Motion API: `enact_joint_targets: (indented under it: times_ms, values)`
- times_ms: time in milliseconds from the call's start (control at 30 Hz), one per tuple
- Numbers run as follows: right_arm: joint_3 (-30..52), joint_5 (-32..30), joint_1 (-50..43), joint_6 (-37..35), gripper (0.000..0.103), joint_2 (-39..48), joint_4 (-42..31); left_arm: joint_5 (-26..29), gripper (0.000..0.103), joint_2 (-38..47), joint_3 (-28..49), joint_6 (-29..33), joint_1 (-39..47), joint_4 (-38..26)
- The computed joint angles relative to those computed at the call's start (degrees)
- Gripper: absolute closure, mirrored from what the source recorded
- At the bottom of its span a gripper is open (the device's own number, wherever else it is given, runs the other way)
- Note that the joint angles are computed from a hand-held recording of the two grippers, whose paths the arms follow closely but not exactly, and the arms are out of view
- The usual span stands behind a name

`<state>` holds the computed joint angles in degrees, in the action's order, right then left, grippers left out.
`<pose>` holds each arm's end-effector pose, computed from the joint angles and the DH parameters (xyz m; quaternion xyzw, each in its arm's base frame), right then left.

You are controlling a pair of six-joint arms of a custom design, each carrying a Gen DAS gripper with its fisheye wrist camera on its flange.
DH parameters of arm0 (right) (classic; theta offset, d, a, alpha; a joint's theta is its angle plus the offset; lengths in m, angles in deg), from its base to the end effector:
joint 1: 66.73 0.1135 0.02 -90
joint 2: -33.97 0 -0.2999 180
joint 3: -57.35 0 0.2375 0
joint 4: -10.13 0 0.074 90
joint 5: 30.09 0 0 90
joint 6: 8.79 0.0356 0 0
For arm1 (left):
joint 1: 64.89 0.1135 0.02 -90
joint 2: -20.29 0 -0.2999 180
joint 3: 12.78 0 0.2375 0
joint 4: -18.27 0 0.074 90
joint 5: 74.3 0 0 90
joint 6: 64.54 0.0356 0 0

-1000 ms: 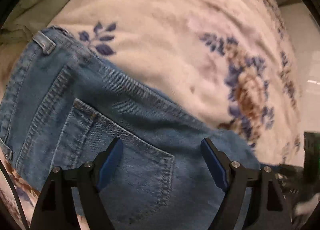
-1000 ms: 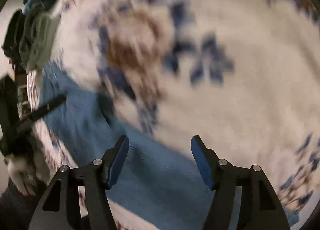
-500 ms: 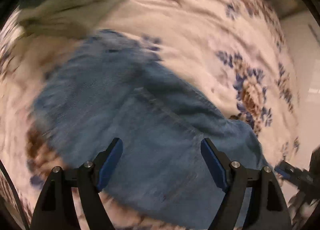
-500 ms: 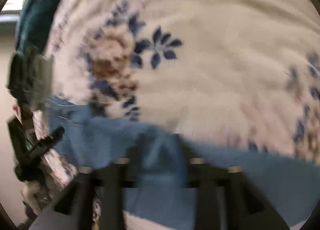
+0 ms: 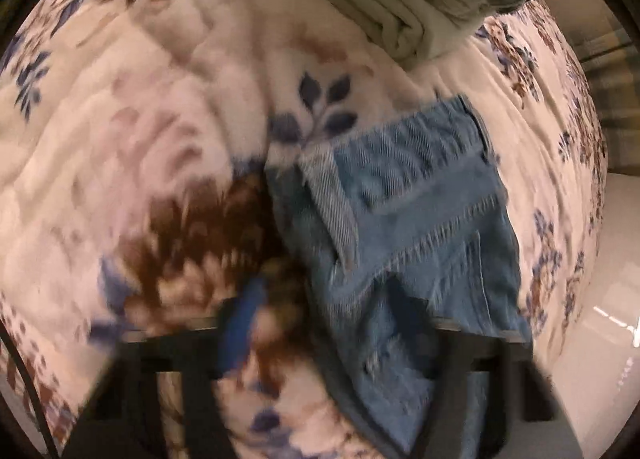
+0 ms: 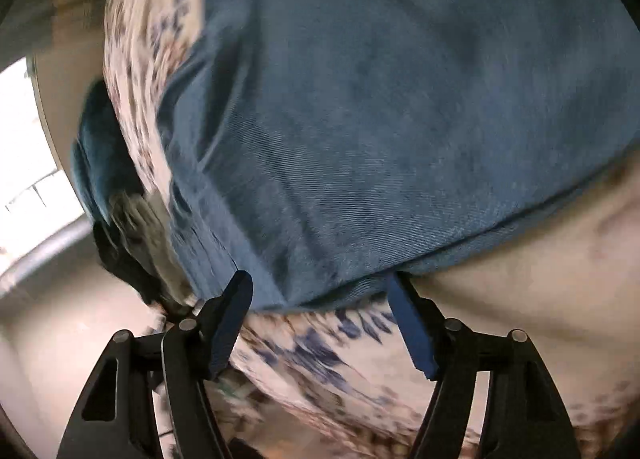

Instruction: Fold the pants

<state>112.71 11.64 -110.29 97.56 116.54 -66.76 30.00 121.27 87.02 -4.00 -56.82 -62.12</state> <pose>0.1405 -0.0970 0.2075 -0.4957 -0.7596 -0.4208 0.0134 0.3284 0.0377 0.2957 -0.3097 0.9399 -0.1355 0.0486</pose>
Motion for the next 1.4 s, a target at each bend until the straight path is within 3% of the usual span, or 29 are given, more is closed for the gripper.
enact_joint_targets:
  times_ms: [33, 100, 267, 400, 467, 567, 600, 633, 733, 867, 1033, 1067, 1100, 1133, 1233, 1400]
  values:
    - [-1.5, -0.7, -0.3, 1.8, 0.037, -0.8, 1.4, -0.9, 0.077, 0.7, 0.5, 0.1, -0.8, 0.6]
    - [-2.6, -0.6, 1.6, 5.4, 0.037, -3.6, 3.0, -3.9, 0.082, 1.5, 1.9, 1.2, -2.0, 0.5]
    - [5.2, 1.2, 1.1, 1.5, 0.037, -8.9, -6.0, -4.8, 0.086, 0.5, 1.5, 3.3, -2.0, 0.3]
    - [1.8, -0.2, 3.9, 8.9, 0.038, -7.1, 2.6, -3.8, 0.086, 0.6, 1.3, 5.0, -0.8, 0.0]
    - [-2.4, -1.3, 6.4, 17.2, 0.045, -5.8, 11.8, -3.5, 0.086, 1.1, 2.0, 5.2, -0.7, -0.4]
    - [-7.4, -1.9, 8.0, 27.7, 0.075, -7.3, 21.5, -3.1, 0.086, 1.2, 2.5, 6.2, -0.4, -0.9]
    - [-8.9, -2.0, 8.3, 31.2, 0.094, -8.7, 24.3, -2.9, 0.086, 1.2, 2.4, 6.6, -0.2, -0.9]
    - [-9.9, -2.4, 8.5, 32.5, 0.098, -9.2, 26.0, -2.9, 0.086, 1.2, 2.3, 6.9, -0.2, -0.8]
    - [-10.0, -1.4, 11.2, 36.8, 0.098, -12.2, 24.7, -2.8, 0.086, 1.1, 2.1, 7.3, -0.2, -0.6]
    - [-9.1, -0.7, 14.0, 34.9, 0.097, -12.9, 22.0, -2.1, 0.086, 1.3, 2.4, 6.9, 0.2, -1.2]
    - [-8.5, -1.9, 13.7, 35.9, 0.075, -12.5, 22.4, -1.8, 0.086, 1.9, 2.7, 7.8, 0.2, -1.4]
    - [-8.3, -2.5, 11.7, 32.8, 0.070, -12.5, 20.0, -1.8, 0.086, 1.9, 2.6, 7.9, 0.2, -1.4]
    - [-7.7, -1.5, 12.2, 32.8, 0.057, -13.0, 19.3, -1.9, 0.086, 1.8, 2.5, 7.9, 0.1, -1.3]
    - [-7.6, -0.8, 12.3, 32.8, 0.054, -13.6, 19.1, -1.9, 0.086, 1.9, 2.6, 7.9, 0.1, -1.3]
    - [-8.7, -1.0, 10.4, 31.0, 0.054, -13.3, 19.4, -1.9, 0.086, 2.0, 2.9, 7.6, 0.1, -1.6]
    - [-11.8, -1.3, 9.0, 34.0, 0.053, -12.6, 26.4, -1.8, 0.086, 2.1, 2.6, 7.9, 0.2, -1.3]
